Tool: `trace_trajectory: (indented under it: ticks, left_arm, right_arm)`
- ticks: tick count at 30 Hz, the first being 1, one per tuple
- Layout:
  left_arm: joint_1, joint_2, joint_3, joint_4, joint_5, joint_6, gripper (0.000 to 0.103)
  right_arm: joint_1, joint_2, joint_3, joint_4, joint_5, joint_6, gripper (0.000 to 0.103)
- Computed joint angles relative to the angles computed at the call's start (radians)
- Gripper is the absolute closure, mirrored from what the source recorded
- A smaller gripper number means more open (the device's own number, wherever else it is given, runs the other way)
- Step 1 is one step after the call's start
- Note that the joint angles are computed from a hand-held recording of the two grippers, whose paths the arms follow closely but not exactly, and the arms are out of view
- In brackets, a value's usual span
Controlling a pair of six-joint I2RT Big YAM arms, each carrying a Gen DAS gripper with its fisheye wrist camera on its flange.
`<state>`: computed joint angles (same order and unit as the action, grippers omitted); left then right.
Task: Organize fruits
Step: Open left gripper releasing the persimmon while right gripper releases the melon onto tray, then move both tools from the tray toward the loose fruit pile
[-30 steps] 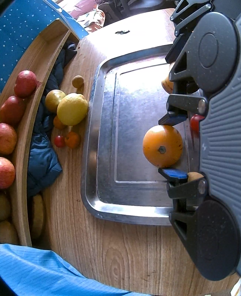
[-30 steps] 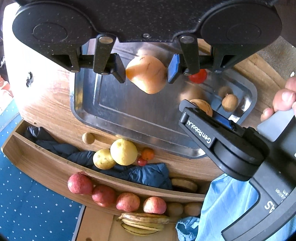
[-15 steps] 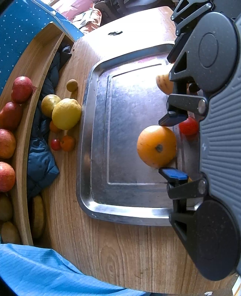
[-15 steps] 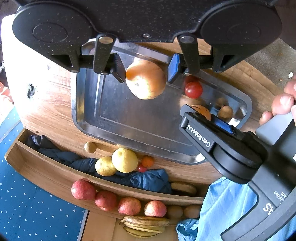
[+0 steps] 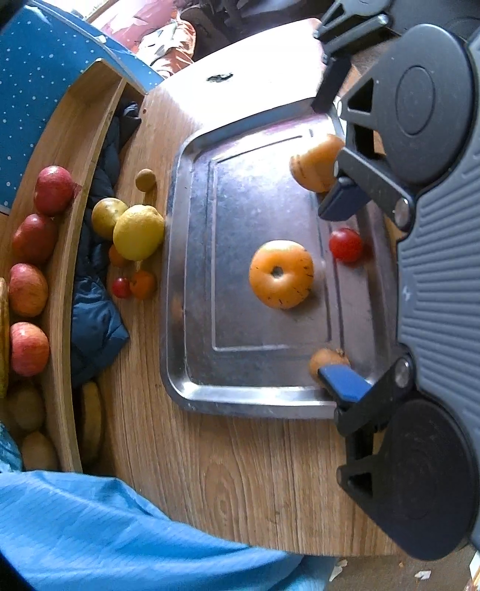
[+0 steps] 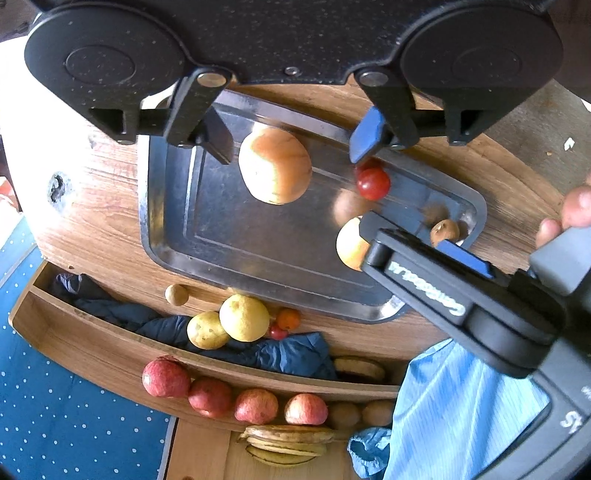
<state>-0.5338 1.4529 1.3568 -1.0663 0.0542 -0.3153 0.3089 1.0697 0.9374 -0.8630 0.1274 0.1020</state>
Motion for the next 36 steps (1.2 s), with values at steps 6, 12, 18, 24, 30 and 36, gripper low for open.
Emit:
trace_trajectory:
  ticks: [6,12,18,24,30,36]
  left_arm:
    - [0.018,-0.026,-0.017,-0.057,0.0,0.045,0.001]
    - [0.035,-0.039,-0.036,-0.115,-0.023,0.077,0.001]
    - [0.028,-0.037,-0.033,-0.174,-0.104,0.076,0.001]
    - [0.03,-0.035,-0.026,-0.193,-0.135,0.072,0.001]
    - [0.034,-0.029,-0.024,-0.178,-0.144,0.09,0.001]
    - [0.039,-0.003,-0.006,-0.162,-0.142,0.103,0.001]
  right_arm:
    - [-0.002,-0.009,0.008,-0.014,-0.019,0.012,0.01]
    - [-0.003,-0.009,0.02,-0.039,-0.04,0.019,0.004]
    - [0.004,-0.009,0.03,-0.058,-0.039,0.027,0.001]
    - [0.013,-0.008,0.034,-0.068,-0.027,0.045,0.001]
    - [0.008,-0.005,0.041,-0.056,-0.025,0.05,0.001]
    - [-0.003,0.012,0.052,-0.041,-0.029,0.052,0.001]
